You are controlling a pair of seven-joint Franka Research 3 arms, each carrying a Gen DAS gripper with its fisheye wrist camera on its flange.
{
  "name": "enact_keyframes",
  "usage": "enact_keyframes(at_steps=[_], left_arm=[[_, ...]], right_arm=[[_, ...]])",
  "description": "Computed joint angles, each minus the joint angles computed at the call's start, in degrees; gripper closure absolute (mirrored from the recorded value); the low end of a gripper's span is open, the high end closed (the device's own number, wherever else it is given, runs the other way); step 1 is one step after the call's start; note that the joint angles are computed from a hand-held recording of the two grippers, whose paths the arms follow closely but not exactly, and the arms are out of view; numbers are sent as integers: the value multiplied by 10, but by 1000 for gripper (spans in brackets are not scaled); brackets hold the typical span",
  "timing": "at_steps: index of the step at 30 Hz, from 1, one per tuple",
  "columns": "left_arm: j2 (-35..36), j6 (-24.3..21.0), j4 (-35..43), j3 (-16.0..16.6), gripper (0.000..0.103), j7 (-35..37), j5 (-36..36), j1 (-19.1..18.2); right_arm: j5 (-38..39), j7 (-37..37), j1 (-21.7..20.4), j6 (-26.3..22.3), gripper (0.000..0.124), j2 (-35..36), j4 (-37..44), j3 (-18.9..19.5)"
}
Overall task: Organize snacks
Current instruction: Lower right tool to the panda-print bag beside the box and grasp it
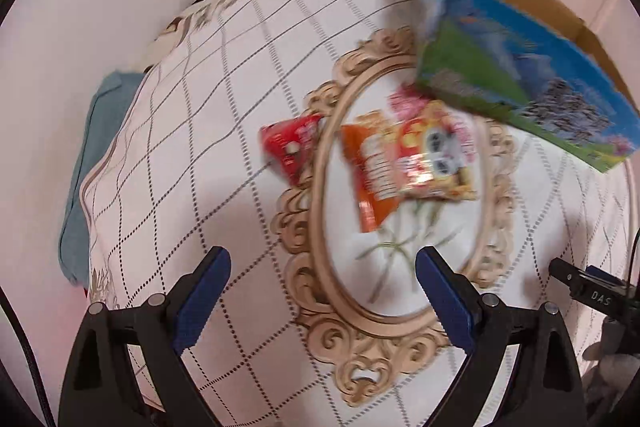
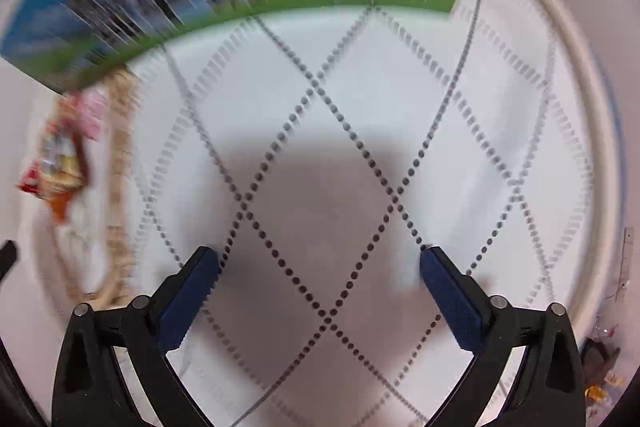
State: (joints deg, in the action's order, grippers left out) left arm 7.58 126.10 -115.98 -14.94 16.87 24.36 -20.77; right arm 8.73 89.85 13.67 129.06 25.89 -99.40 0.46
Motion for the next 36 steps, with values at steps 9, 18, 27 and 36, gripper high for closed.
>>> enact_keyframes(at_steps=[9,18,27,36], left_arm=[[-31,-8,-34,10,8,11,0,21],[-81,-1,-105,18,8,-3,-33,52],[-89,-3,-117,21,8,10,-48,70],[-42,92,-78,34,8,158,-168,96]], right_arm=[[76,26,-11,-36,27,-1,39,29],[211,98,38,-66,27,107,225,71],[116,193,93,-134,46,212,365,61],[20,-8,95,-121,49,113,222,39]])
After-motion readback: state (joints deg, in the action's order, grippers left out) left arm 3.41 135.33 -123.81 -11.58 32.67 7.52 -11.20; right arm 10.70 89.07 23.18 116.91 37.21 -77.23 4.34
